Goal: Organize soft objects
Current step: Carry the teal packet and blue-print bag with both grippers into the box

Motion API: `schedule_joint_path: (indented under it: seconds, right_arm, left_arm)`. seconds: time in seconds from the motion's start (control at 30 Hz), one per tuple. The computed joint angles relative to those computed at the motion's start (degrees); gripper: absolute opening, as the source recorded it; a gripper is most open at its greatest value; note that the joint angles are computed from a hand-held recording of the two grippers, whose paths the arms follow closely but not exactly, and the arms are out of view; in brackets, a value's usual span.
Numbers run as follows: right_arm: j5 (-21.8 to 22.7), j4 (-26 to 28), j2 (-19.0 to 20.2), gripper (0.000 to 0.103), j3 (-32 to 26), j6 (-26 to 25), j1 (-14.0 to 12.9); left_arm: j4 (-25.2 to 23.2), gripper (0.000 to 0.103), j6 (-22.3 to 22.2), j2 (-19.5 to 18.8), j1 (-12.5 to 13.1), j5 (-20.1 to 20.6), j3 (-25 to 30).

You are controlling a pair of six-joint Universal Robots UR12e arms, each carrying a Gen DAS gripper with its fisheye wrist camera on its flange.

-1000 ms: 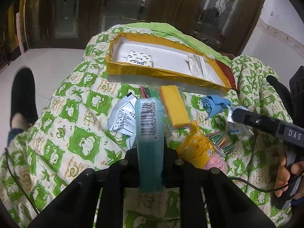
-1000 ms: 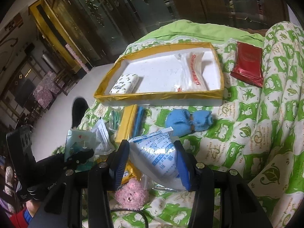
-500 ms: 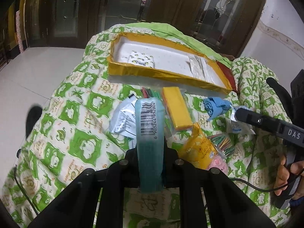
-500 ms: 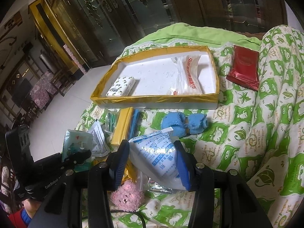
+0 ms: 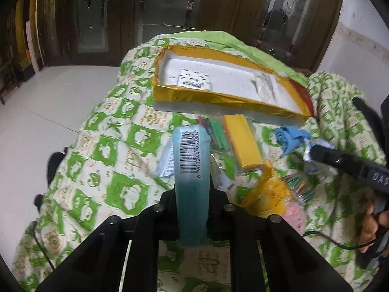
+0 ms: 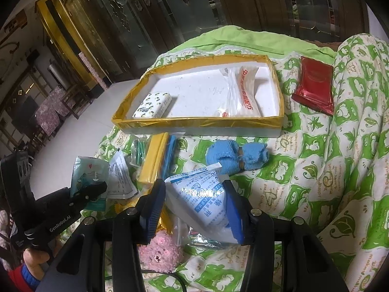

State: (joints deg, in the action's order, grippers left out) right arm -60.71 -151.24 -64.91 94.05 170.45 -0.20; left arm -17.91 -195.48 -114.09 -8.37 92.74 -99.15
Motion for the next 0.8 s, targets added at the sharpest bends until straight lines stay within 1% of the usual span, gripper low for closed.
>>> schedule_joint_path:
  seconds: [0.1,0.17,0.33,0.47,0.53,0.63,0.8]
  right_arm:
    - [-1.2,-0.7,-0.1,0.052,0.0,-0.1,0.1]
    - [-1.3,-0.8,0.0,0.052,-0.1,0.2,0.1]
    - [-0.7,-0.2,0.2,0.052,-1.5,1.4,-0.2]
    - [0.6,1.3,0.8,0.052,-4.0,1.5,-0.4]
    - [1.3,0.9,1.3,0.052,-5.6,2.1,-0.6]
    - [1.2,-0.6,2.1,0.052,-7.4,3.3,-0.7]
    - [1.2,-1.9,4.4,0.052,-11.3,7.9,-1.5]
  left_arm:
    - [-0.1,0.015,0.3,0.0,-0.1,0.8,0.0]
    - [0.0,0.015,0.9,0.0,-0.4,2.0,0.0]
    - [-0.2,0.015,2.1,0.0,-0.7,2.8,0.2]
    - [-0.7,0.015,2.3,-0.2,-0.8,3.3,0.4]
    - [-1.1,0.015,2.2,-0.2,-0.7,3.0,0.6]
    - [-1.5,0.015,1.6,-0.2,-0.4,1.8,1.3]
    - [-1.8,0.015,2.2,-0.7,-0.1,0.3,3.3]
